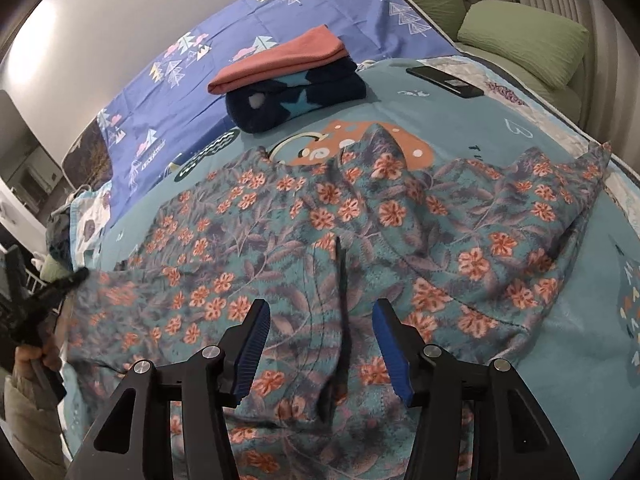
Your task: Fold small clothes
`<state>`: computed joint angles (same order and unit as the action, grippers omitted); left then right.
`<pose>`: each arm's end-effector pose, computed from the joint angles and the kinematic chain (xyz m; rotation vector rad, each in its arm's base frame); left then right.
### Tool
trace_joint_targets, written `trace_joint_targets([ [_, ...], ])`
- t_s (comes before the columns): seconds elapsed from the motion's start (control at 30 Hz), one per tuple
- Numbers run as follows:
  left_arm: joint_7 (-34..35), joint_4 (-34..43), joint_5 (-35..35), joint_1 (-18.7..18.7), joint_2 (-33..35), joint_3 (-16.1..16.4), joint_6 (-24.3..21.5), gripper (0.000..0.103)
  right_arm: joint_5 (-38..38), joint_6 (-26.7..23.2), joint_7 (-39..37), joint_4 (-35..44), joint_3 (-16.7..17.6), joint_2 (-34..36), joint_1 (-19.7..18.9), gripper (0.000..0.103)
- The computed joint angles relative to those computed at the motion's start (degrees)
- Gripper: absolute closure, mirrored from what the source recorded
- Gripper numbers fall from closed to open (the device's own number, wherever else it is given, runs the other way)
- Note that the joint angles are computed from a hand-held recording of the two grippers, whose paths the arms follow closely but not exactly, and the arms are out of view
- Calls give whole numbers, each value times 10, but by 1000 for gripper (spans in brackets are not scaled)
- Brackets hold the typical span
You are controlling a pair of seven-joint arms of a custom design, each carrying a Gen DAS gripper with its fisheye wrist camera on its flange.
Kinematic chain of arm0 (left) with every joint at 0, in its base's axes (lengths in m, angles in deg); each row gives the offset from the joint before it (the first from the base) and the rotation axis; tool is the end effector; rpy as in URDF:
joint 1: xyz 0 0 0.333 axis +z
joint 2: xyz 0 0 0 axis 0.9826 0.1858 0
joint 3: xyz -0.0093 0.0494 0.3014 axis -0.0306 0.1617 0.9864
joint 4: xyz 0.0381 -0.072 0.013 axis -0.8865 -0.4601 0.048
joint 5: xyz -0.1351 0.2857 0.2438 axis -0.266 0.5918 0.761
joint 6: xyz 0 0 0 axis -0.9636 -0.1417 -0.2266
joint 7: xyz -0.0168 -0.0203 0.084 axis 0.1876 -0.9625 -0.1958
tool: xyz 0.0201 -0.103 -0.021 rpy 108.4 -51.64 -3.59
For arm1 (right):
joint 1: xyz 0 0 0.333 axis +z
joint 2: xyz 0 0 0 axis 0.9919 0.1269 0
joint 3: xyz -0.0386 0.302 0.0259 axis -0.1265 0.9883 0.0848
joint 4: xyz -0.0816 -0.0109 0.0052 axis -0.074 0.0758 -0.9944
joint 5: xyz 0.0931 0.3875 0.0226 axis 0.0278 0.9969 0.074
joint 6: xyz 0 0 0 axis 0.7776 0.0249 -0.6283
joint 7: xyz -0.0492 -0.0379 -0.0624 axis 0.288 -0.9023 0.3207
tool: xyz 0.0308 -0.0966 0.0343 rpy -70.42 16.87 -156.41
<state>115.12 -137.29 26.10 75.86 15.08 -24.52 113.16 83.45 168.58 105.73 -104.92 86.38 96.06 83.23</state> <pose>0.6307 -0.1203 0.5405 -2.0945 1.6531 -0.8948 0.6679 0.0085 0.5383 -1.7369 1.7574 -0.2221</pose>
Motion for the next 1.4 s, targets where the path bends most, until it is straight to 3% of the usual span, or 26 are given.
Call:
trace_joint_targets([
  [0.07,5,-36,-57,9,-19,-2,14,60,1,-5,-1,4,0,2,-1,48],
  [0.13,9,-63,-92,10,-34,-4,32,49,7,-10,-4,11,0,6,-4,48],
  [0.27,56,-80,-162,6,-40,-8,31,39,34,-39,-25,49,6,32,-16,45],
  [0.37,47,-81,-146,-1,-32,-9,45,39,40,-58,-26,79,10,55,-19,43],
  [0.4,52,-77,-145,-2,-27,-11,52,41,35,-60,-20,89,10,63,-18,43],
  [0.43,80,-74,-174,-1,-23,-14,60,65,33,-59,-20,95,11,67,-18,42],
  [0.47,106,-65,-200,0,-17,-18,58,95,33,-63,-30,105,15,73,-18,53],
  [0.5,104,-51,-196,6,-9,-25,49,94,32,-69,-44,115,20,79,-18,69],
  [0.53,70,-47,-153,-8,-7,-12,56,94,22,-71,-44,122,19,83,-15,100],
  [0.57,26,-44,-88,-17,-7,-4,61,94,16,-59,-37,122,19,83,-11,99],
  [0.63,-27,-43,-8,-24,-12,4,73,94,34,-5,-40,111,24,75,-11,100],
  [0.7,-77,-44,54,-25,-18,10,78,94,46,18,-31,117,24,80,-14,100],
  [0.83,-160,-38,167,-23,-19,18,23,94,-34,-36,57,182,-1,132,-5,96],
  [0.9,-175,-57,170,-16,-31,16,21,91,-13,-46,49,164,12,122,-28,96],
  [0.97,-200,-83,166,-8,-52,13,27,79,63,-20,0,109,31,86,-61,93],
  [1.1,-226,-91,188,-3,-76,-2,32,77,69,43,3,44,-1,41,-67,80],
  [1.2,-191,-67,179,-15,-69,-18,42,74,54,39,60,50,-27,50,-83,80],
  [1.27,-145,-36,158,-32,-51,-30,42,66,43,28,102,65,-40,66,-99,80],
  [1.4,-49,44,103,-70,8,-52,8,62,11,-12,178,99,-51,103,-129,78],
])
